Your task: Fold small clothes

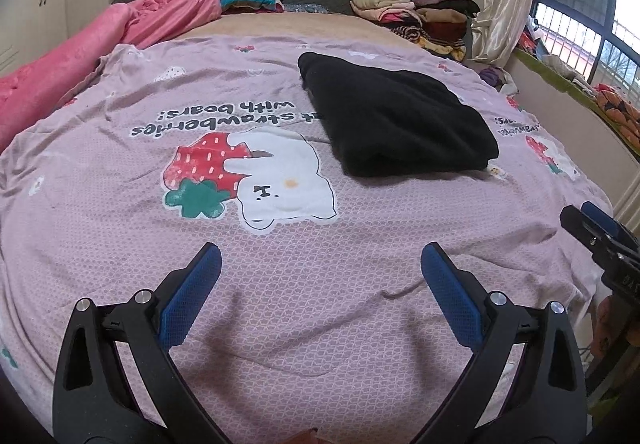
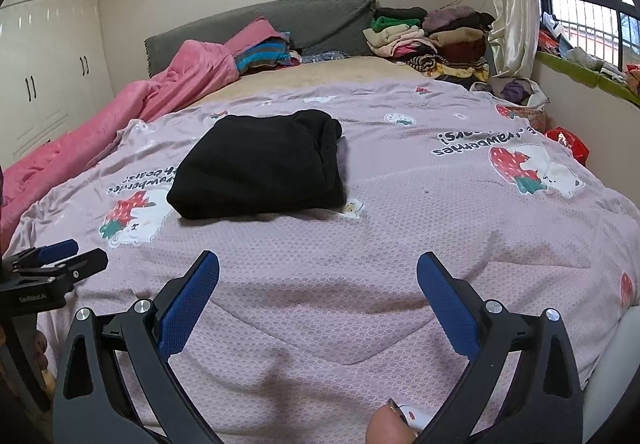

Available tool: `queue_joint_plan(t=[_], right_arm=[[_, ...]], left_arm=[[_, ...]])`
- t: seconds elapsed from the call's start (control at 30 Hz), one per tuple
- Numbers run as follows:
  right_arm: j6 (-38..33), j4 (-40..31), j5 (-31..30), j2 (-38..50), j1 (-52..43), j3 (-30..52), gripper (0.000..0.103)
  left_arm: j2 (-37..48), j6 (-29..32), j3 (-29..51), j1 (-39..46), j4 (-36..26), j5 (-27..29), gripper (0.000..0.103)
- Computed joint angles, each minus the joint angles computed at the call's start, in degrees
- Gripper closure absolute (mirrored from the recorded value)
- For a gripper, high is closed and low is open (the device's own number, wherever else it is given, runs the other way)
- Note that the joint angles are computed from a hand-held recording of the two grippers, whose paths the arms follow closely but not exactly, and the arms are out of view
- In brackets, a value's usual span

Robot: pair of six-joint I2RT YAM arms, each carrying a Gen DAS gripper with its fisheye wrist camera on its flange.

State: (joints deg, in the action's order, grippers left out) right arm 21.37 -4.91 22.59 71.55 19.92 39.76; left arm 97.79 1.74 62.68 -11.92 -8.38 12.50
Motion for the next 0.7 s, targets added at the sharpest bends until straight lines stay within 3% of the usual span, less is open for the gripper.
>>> queue_joint_plan(t=[0.7], right_arm=[[0.54,-0.18,-0.24,0.06,0.30,-0.39,0.004]], left_arm=[[0.15,-0.10,0.57,-0.51,-1.27,-1.79,0.010]])
